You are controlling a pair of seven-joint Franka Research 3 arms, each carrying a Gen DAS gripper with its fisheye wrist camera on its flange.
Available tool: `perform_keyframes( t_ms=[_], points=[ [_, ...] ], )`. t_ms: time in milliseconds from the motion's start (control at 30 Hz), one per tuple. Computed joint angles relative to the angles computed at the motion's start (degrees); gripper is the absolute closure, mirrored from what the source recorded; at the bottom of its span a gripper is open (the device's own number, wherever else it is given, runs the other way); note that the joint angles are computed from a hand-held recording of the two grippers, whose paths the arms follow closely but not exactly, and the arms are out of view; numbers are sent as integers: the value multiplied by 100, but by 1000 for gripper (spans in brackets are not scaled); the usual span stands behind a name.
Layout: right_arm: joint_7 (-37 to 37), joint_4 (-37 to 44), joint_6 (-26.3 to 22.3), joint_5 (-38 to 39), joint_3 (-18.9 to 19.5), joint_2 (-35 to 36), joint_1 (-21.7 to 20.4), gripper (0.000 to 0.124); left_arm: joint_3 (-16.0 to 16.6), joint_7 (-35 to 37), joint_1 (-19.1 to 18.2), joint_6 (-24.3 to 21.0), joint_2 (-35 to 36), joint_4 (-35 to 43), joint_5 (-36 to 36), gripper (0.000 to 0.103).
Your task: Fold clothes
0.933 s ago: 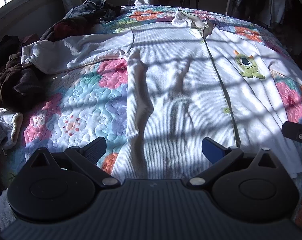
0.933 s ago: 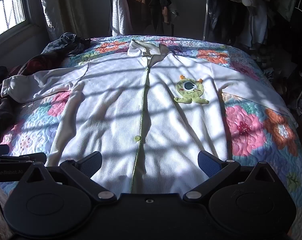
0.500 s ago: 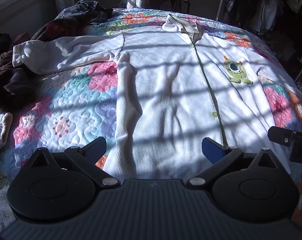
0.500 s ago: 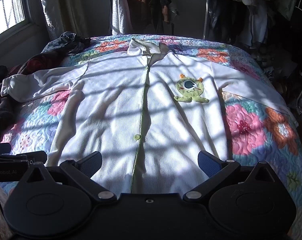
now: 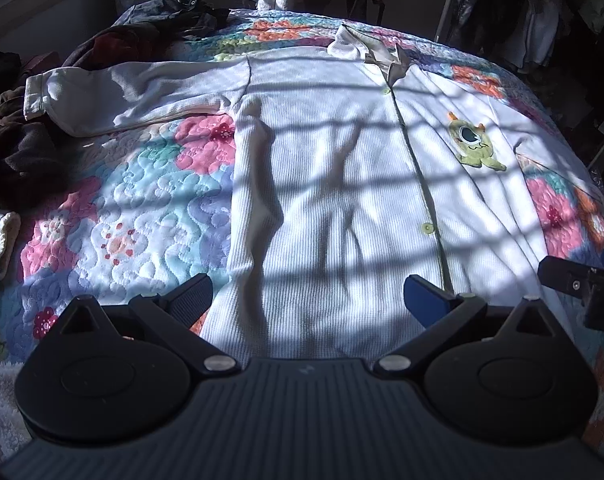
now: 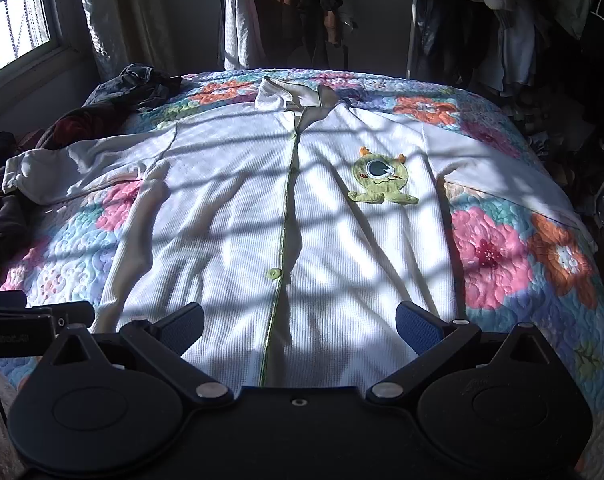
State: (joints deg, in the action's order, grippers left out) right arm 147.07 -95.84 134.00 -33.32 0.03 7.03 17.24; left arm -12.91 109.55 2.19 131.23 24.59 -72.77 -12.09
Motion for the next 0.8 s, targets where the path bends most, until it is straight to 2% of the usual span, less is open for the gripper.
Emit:
perform_keyframes(
  t_ms=[800],
  points=[
    [-83,117,-123,-46,-4,43,73,21,17,-178,34,-268,147,291,71,0]
  ],
)
